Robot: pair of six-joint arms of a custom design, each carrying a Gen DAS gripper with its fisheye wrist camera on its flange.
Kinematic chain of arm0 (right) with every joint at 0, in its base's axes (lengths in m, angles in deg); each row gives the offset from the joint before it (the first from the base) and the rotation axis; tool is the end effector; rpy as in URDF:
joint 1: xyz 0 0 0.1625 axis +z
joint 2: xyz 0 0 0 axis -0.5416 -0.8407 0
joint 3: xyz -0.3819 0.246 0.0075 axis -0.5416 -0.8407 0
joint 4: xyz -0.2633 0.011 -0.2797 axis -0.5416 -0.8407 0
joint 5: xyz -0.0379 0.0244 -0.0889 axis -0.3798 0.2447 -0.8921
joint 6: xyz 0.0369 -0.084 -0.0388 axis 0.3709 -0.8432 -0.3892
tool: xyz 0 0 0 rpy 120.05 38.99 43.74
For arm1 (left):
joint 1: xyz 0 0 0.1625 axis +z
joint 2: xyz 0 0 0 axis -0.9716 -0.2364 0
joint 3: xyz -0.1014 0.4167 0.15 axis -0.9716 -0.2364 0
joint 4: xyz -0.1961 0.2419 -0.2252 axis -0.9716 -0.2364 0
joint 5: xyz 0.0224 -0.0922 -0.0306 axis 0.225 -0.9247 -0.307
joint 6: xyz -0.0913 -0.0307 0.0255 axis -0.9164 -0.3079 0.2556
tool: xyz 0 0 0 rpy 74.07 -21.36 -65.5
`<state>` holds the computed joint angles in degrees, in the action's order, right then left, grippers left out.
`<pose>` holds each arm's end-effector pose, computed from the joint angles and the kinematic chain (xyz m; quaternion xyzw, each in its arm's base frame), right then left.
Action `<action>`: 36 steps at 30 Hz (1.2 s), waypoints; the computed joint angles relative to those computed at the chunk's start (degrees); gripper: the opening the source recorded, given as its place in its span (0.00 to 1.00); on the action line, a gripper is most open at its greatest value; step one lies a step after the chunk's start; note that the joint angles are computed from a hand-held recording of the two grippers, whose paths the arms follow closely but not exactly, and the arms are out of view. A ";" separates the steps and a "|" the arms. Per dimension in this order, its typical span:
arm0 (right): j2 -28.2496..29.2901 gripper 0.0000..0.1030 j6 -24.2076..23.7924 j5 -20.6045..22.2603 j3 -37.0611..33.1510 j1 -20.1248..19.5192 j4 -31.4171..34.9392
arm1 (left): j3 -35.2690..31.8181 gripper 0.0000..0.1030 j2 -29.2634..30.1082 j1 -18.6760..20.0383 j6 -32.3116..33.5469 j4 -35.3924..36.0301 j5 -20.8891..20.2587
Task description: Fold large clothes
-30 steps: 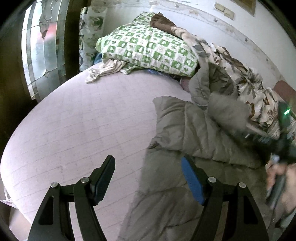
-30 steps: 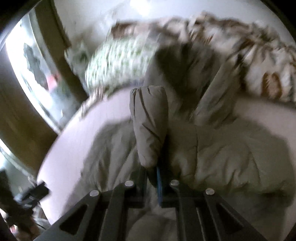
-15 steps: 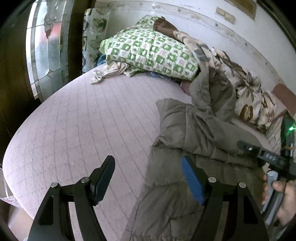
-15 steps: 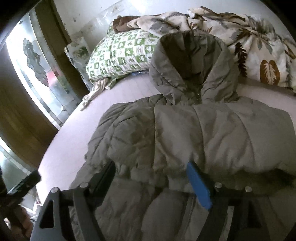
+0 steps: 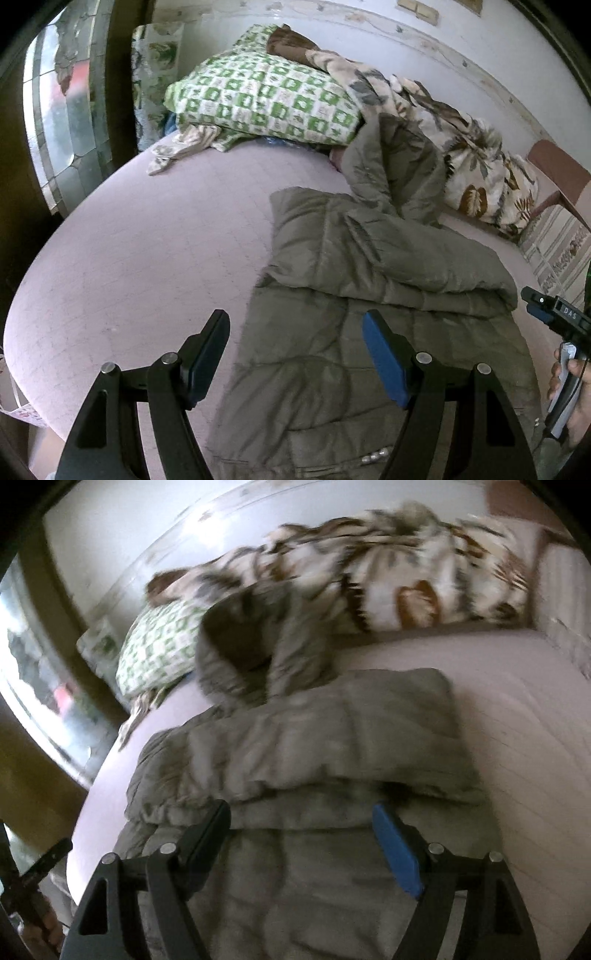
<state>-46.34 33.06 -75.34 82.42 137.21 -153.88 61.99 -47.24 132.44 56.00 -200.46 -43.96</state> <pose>0.1714 -0.4128 0.1769 -0.1026 -0.8334 0.4741 0.2646 -0.1382 -0.5355 0.2510 0.2768 0.9046 -0.2522 0.2035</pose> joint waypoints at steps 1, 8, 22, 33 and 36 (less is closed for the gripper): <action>-0.38 0.79 0.61 -0.22 1.05 -0.53 -1.06 | -0.09 0.73 0.47 -0.39 -0.47 0.51 0.10; -2.86 0.79 4.29 -0.70 5.94 -4.82 -7.04 | -1.54 0.73 4.12 -3.21 -2.09 3.36 1.49; -6.60 0.79 3.42 4.00 4.43 -10.99 -5.36 | -13.25 0.73 15.67 -3.89 -7.61 9.45 0.87; -5.42 0.80 1.51 5.29 1.86 -12.92 -3.74 | -18.80 0.73 22.62 -2.54 -7.43 9.79 2.60; -5.00 0.79 1.15 5.16 0.97 -13.24 -2.33 | -19.41 0.69 24.56 -2.41 -5.81 8.82 2.82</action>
<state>-51.34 34.21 -70.18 83.38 123.96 -156.21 42.58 -22.68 130.03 50.19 -191.64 -41.14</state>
